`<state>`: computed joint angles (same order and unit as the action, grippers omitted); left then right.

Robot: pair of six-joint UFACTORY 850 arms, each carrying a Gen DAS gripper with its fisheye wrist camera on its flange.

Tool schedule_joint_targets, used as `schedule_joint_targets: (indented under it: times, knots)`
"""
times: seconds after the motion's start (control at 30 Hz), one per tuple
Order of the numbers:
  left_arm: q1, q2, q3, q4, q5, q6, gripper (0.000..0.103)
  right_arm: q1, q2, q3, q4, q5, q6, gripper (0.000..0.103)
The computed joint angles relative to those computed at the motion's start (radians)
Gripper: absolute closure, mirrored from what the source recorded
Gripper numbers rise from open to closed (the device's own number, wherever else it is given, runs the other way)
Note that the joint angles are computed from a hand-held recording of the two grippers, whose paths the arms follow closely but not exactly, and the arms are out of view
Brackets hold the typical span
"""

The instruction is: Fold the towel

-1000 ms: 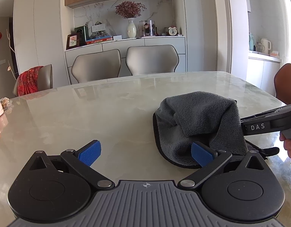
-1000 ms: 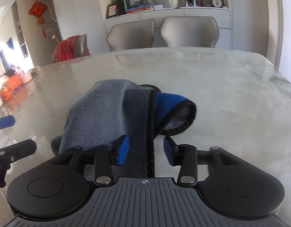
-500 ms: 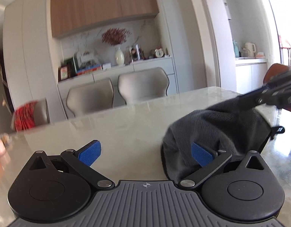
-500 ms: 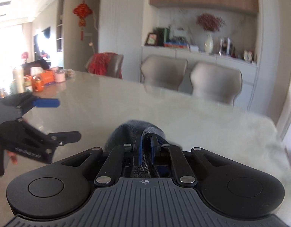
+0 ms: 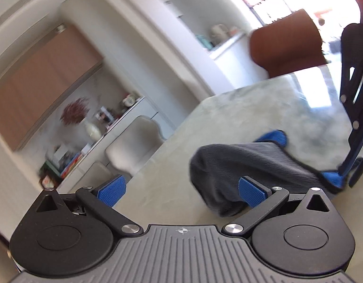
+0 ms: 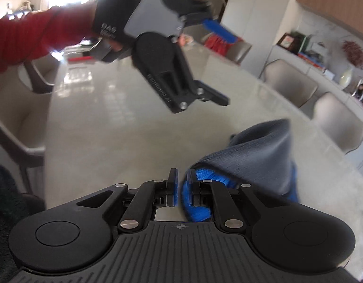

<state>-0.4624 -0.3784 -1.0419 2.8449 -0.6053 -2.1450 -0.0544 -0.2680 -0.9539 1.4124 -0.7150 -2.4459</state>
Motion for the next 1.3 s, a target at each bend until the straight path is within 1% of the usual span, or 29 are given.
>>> schedule_joint_targets:
  times: [0.13,0.23,0.27,0.4,0.43,0.47,0.53,0.57,0.6,0.67,0.7,0.73,0.8,0.83,0.87,0.9,0.93,0.97,1.0,1.1,1.17,1.2,1.3]
  knots:
    - [-0.037,-0.014,0.01,-0.004,-0.028,0.07,0.0,0.0,-0.005,0.017,0.013,0.028,0.011,0.094]
    - [-0.047,-0.029,-0.002,-0.012,-0.02,0.1,0.0,-0.033,-0.027,-0.015,0.081,0.015,0.09,0.094]
    - [-0.047,-0.039,-0.017,-0.017,-0.009,0.11,0.0,-0.051,-0.047,-0.042,0.127,0.001,0.15,0.094]
    - [-0.047,-0.065,-0.05,-0.04,0.024,0.124,0.0,-0.089,-0.152,-0.173,0.12,-0.077,0.476,0.093]
    - [-0.047,-0.069,-0.054,-0.041,0.027,0.119,0.0,-0.092,-0.181,-0.201,0.116,-0.09,0.54,0.091]
    - [-0.046,-0.074,-0.057,-0.042,0.031,0.114,0.0,-0.095,-0.211,-0.23,0.112,-0.103,0.605,0.086]
    - [-0.042,-0.075,-0.058,-0.039,0.045,0.114,0.0,-0.101,-0.26,-0.272,0.104,-0.129,0.704,0.076]
    - [-0.039,-0.074,-0.054,-0.034,0.045,0.116,0.0,-0.101,-0.29,-0.297,0.102,-0.146,0.77,0.069]
    - [-0.034,-0.072,-0.047,-0.027,0.043,0.116,0.0,-0.104,-0.302,-0.3,0.107,-0.16,0.795,0.068]
    - [-0.027,-0.07,-0.042,-0.014,0.043,0.108,0.0,-0.116,-0.342,-0.32,0.144,-0.229,0.852,0.067]
    - [-0.024,-0.067,-0.038,-0.01,0.046,0.098,0.0,-0.119,-0.353,-0.326,0.162,-0.247,0.862,0.065]
    - [-0.021,-0.064,-0.035,-0.006,0.05,0.084,0.0,-0.121,-0.365,-0.333,0.185,-0.26,0.879,0.063]
    - [-0.015,-0.059,-0.03,0.003,0.058,0.057,0.0,-0.123,-0.382,-0.346,0.23,-0.269,0.908,0.062]
    - [-0.013,-0.056,-0.026,0.002,0.055,0.055,0.0,-0.121,-0.387,-0.35,0.248,-0.27,0.902,0.063]
    - [-0.011,-0.054,-0.021,0.0,0.051,0.055,0.0,-0.117,-0.387,-0.349,0.269,-0.262,0.873,0.067]
    - [-0.009,-0.051,-0.016,-0.002,0.047,0.056,0.0,-0.111,-0.382,-0.343,0.294,-0.248,0.824,0.081]
    - [-0.008,-0.044,-0.006,-0.002,0.04,0.056,0.0,-0.101,-0.364,-0.327,0.33,-0.224,0.733,0.09]
    - [-0.006,-0.035,0.007,0.0,0.033,0.056,0.0,-0.092,-0.347,-0.312,0.361,-0.208,0.645,0.096]
    - [-0.003,-0.027,0.017,0.003,0.028,0.053,0.0,-0.085,-0.329,-0.299,0.379,-0.211,0.567,0.099]
    - [0.009,0.007,0.05,-0.008,0.016,0.047,0.0,-0.063,-0.28,-0.274,0.396,-0.238,0.366,0.1]
    - [0.014,0.029,0.073,-0.031,0.004,0.052,0.0,-0.052,-0.251,-0.267,0.363,-0.27,0.304,0.1]
    - [0.015,0.039,0.085,-0.047,-0.004,0.055,0.0,-0.044,-0.234,-0.262,0.343,-0.267,0.301,0.1]
    - [0.021,0.07,0.122,-0.061,-0.016,0.04,0.0,-0.017,-0.188,-0.236,0.349,-0.165,0.3,0.099]
